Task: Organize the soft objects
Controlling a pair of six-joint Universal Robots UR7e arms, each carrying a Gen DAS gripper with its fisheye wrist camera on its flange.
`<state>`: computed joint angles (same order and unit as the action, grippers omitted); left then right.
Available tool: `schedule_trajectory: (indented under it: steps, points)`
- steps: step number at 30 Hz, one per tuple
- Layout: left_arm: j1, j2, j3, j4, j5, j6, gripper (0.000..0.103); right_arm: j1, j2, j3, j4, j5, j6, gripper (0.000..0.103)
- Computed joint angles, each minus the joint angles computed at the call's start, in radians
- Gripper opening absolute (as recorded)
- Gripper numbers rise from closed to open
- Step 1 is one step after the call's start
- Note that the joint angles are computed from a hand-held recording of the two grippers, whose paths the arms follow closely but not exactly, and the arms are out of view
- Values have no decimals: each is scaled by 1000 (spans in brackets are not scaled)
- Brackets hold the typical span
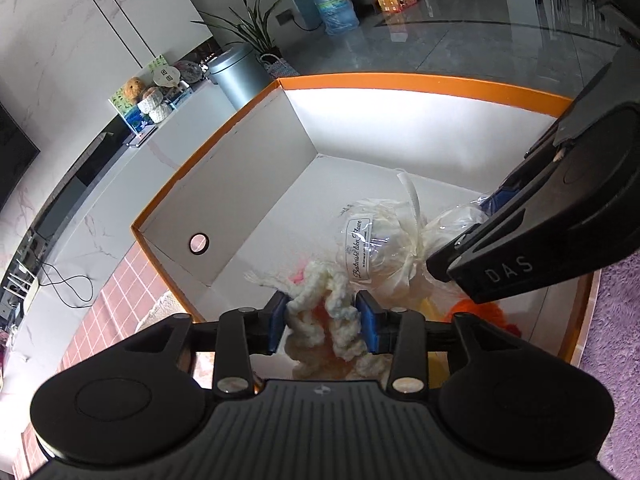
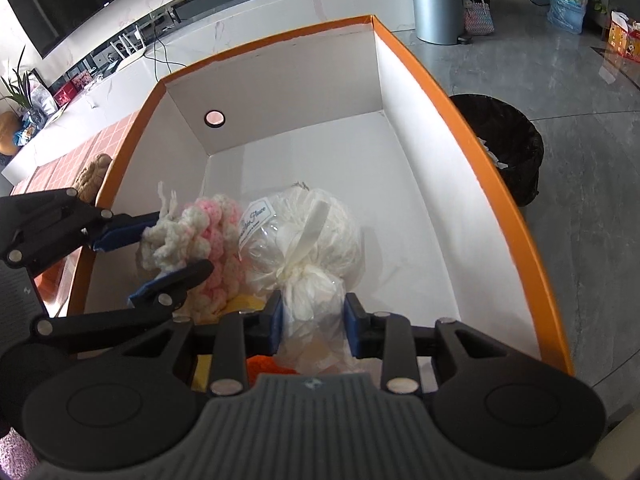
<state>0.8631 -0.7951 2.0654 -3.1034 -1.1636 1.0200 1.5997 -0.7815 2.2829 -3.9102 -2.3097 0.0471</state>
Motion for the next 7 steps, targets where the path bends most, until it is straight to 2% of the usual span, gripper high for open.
schedule_trajectory:
  steps: [3,7]
  points:
    - [5,-6,-3,6,-16,-5,54,0,0,-5,0,-9,-15,35]
    - [2,-18,4,2,-18,9,73,7,7,-6,-22,-22,-37,42]
